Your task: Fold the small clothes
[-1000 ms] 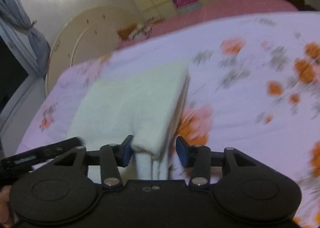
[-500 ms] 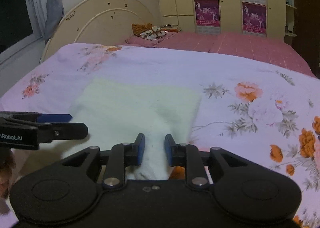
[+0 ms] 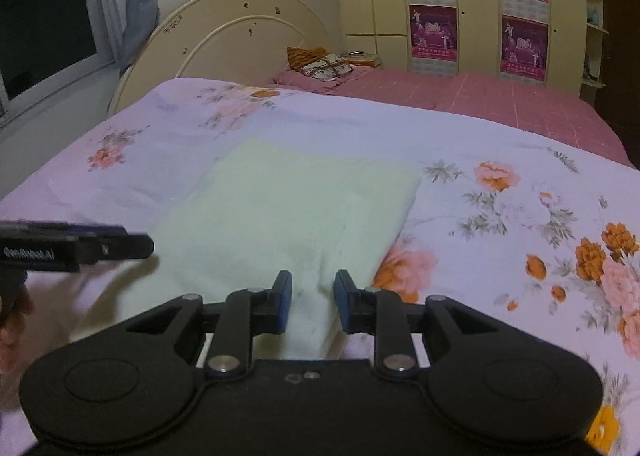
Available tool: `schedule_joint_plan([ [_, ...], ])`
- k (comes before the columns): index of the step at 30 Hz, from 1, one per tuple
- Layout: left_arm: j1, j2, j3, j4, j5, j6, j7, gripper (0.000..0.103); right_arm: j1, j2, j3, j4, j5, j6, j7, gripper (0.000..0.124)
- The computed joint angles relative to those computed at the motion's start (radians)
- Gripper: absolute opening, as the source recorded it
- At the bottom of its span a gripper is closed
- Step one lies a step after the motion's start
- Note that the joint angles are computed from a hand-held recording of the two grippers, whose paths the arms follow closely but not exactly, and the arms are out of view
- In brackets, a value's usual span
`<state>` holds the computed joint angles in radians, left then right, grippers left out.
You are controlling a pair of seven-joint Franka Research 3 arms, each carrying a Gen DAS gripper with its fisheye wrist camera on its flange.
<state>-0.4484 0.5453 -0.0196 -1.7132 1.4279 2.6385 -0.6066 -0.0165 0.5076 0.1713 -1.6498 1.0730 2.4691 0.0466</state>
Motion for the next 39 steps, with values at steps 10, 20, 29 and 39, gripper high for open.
schedule_joint_plan([
  [10, -0.003, -0.053, -0.051, -0.111, -0.009, -0.068, -0.074, 0.073, 0.029, -0.089, -0.07, -0.125, -0.154, -0.069, 0.117, 0.034],
  [20, -0.042, -0.018, -0.054, -0.046, -0.189, -0.152, 0.143, 0.074, 0.051, -0.126, -0.057, -0.211, -0.191, 0.086, -0.011, 0.006],
  [29, -0.165, -0.074, -0.086, -0.045, -0.22, -0.399, 0.12, 0.103, 0.011, -0.217, -0.075, -0.289, -0.116, 0.054, 0.077, 0.053],
  [39, -0.239, -0.156, -0.172, -0.042, -0.171, -0.515, 0.118, 0.103, 0.004, -0.463, -0.187, -0.502, -0.047, -0.059, 0.114, 0.061],
])
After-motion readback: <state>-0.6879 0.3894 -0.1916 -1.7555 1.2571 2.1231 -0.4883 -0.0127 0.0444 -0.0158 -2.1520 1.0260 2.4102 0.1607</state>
